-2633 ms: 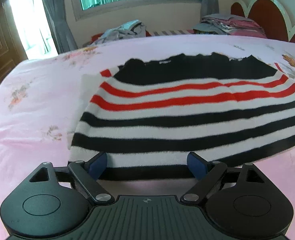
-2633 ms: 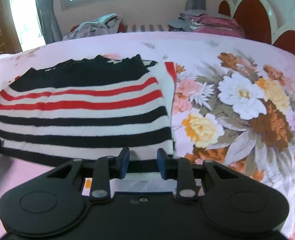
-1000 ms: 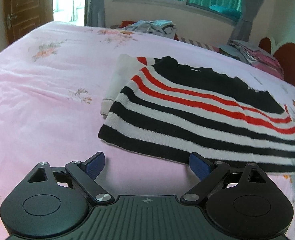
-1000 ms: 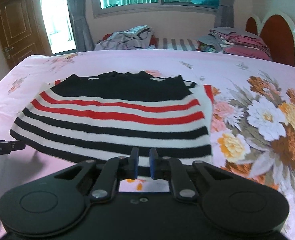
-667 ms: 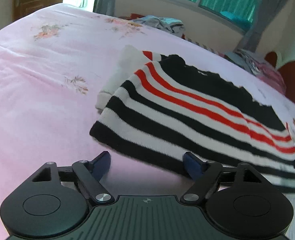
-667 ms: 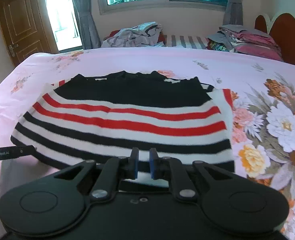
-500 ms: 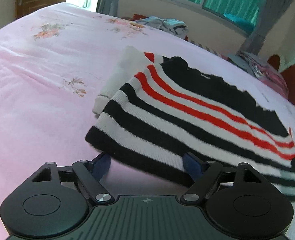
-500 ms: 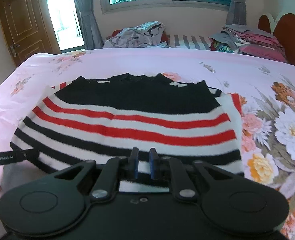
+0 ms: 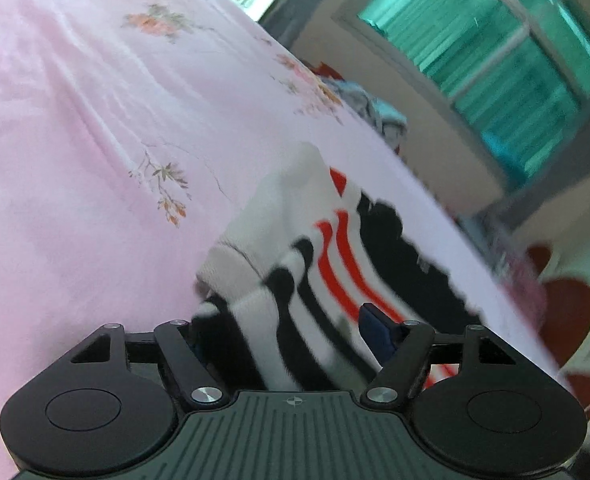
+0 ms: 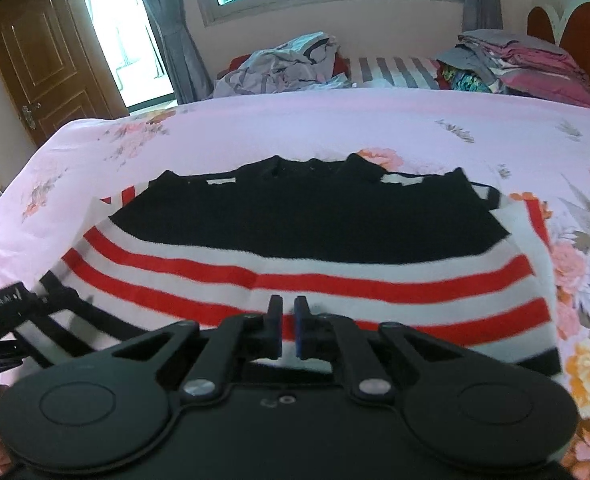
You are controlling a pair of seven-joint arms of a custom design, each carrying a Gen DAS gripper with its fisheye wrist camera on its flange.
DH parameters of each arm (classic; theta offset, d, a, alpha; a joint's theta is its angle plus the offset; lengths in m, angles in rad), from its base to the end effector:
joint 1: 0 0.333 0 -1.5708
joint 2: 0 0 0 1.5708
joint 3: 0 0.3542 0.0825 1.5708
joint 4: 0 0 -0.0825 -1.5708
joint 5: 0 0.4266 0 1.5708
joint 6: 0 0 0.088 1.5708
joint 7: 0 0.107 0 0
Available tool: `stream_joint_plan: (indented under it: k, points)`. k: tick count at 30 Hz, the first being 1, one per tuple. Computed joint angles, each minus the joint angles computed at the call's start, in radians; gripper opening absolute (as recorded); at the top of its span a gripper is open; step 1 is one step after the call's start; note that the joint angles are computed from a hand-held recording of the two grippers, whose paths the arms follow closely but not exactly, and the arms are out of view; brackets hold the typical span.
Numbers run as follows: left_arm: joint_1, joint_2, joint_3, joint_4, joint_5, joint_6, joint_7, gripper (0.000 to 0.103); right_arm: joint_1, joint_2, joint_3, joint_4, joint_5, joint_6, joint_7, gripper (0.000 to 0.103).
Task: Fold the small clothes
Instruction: 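Grasp the sweater's folded edge with both tools and lift it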
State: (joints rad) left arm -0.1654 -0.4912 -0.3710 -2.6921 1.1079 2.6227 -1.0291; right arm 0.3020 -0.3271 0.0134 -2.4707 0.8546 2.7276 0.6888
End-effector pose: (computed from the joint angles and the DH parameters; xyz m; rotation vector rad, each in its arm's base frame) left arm 0.3511 -0.2294 0.4107 -2.4502 0.5123 -1.0621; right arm 0.4773 0.1263 0.4816 -2.0578 1.2152 -0.2626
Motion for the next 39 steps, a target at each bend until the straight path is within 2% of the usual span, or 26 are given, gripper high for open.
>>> stream_joint_plan:
  k: [2,3,5,7,8,9,10,11,12,14,15,16,17,19,25,27,30,31,33,39]
  points:
    - [0.031,0.004,-0.01,-0.004,0.06,0.02,-0.074,0.069,0.004,0.017,0.008,0.011,-0.006,0.001,0.007,0.004]
    - [0.03,0.012,-0.004,-0.001,0.063,0.019,-0.066,0.062,0.005,0.027,0.014,0.016,-0.01,0.003,0.014,0.004]
    - [0.012,0.035,0.029,0.012,0.024,0.015,0.027,0.047,0.009,0.04,0.022,0.022,-0.02,0.007,0.023,0.004]
    - [0.02,0.035,0.052,0.006,0.025,0.058,0.059,0.031,0.009,0.054,0.031,0.024,-0.038,0.017,0.032,0.004]
    - [0.033,0.028,0.058,-0.003,0.053,0.091,0.023,0.026,0.006,0.062,0.037,0.025,-0.058,0.021,0.045,0.004]
    - [0.071,0.0,0.036,-0.014,0.128,0.126,-0.084,0.024,0.005,0.069,0.04,0.025,-0.07,0.023,0.053,0.003]
    - [0.116,-0.032,-0.003,-0.021,0.215,0.151,-0.182,0.024,0.009,0.072,0.038,0.02,-0.064,0.032,0.047,0.001]
    - [0.126,-0.045,-0.013,-0.019,0.265,0.151,-0.211,0.024,0.011,0.072,0.037,0.018,-0.064,0.038,0.048,0.001]
    - [0.103,-0.034,0.012,-0.016,0.251,0.144,-0.169,0.024,0.012,0.072,0.036,0.018,-0.065,0.039,0.049,0.001]
    - [0.088,0.01,0.067,-0.023,0.216,0.187,-0.121,0.024,0.013,0.07,0.038,0.015,-0.073,0.046,0.055,0.0]
    - [0.115,0.031,0.068,-0.029,0.249,0.231,-0.172,0.024,0.013,0.07,0.039,0.013,-0.078,0.049,0.058,0.0]
    - [0.15,0.022,0.044,-0.033,0.308,0.253,-0.253,0.024,0.012,0.072,0.04,0.016,-0.085,0.049,0.063,0.0]
    - [0.151,0.03,0.045,-0.026,0.337,0.253,-0.264,0.024,0.011,0.071,0.041,0.015,-0.094,0.048,0.067,0.0]
    - [0.105,0.042,0.068,-0.011,0.275,0.207,-0.168,0.024,0.014,0.075,0.033,0.02,-0.088,0.042,0.062,0.0]
    - [0.092,0.017,0.052,0.018,0.315,0.151,-0.163,0.024,0.021,0.083,0.012,0.03,-0.029,0.018,0.018,0.0]
    - [0.065,-0.002,0.045,0.034,0.292,0.123,-0.104,0.024,0.021,0.086,0.006,0.037,-0.007,0.001,-0.001,0.0]
    - [0.06,0.015,0.044,0.093,0.335,0.145,-0.078,0.024,-0.005,0.074,-0.008,0.054,0.002,-0.07,0.032,0.0]
    - [0.052,0.025,0.05,0.117,0.328,0.157,-0.039,0.024,-0.006,0.053,-0.029,0.053,0.054,-0.092,0.017,0.005]
    - [0.031,0.058,0.044,0.172,0.271,0.14,0.076,0.024,-0.026,0.017,-0.068,0.052,0.119,-0.15,-0.01,0.005]
    - [-0.03,0.247,0.017,0.398,0.152,0.115,0.368,0.024,-0.144,-0.022,-0.144,0.061,0.133,-0.252,-0.072,0.005]
